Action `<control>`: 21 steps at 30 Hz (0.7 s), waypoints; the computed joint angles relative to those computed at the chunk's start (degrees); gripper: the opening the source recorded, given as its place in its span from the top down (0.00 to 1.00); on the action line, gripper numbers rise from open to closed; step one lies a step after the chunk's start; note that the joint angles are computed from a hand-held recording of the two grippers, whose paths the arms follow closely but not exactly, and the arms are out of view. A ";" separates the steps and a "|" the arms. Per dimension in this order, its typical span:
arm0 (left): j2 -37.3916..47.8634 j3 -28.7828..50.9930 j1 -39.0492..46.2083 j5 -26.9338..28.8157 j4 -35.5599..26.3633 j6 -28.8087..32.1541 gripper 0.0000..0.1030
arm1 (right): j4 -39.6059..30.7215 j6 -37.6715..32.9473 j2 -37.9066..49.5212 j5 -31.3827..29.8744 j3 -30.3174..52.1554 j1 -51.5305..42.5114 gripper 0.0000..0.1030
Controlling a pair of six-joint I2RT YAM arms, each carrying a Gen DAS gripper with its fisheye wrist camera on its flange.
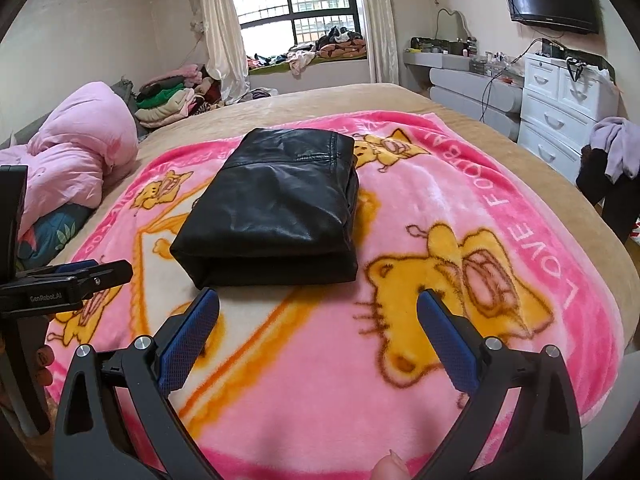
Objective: Fold large clothes
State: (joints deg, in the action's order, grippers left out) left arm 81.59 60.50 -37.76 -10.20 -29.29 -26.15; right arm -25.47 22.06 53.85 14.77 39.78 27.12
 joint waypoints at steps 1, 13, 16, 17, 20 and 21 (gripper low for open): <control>0.05 0.04 0.08 0.17 -0.06 0.13 0.09 | 0.03 0.12 -0.01 0.03 0.00 0.03 0.04; 0.01 -0.12 0.85 0.91 -0.11 0.29 0.09 | 0.10 -0.20 -0.13 -0.20 -0.13 -0.22 0.04; 0.09 0.01 0.80 0.88 -0.10 -0.01 0.09 | 0.06 -0.20 -0.12 -0.23 -0.12 -0.21 0.04; 0.06 -0.07 0.82 0.90 0.01 0.05 0.09 | 0.06 -0.19 -0.10 -0.31 -0.11 -0.22 0.04; 0.26 0.06 0.53 0.25 -0.32 0.08 0.09 | -0.02 -0.07 -0.06 -0.18 -0.07 -0.09 0.04; 0.32 0.12 0.45 0.05 -0.46 0.09 0.09 | -0.02 -0.07 -0.06 -0.18 -0.07 -0.09 0.04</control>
State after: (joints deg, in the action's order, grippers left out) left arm 81.90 60.62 -37.31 -10.15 -29.75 -26.05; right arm -25.49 21.99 53.78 14.59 39.72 27.02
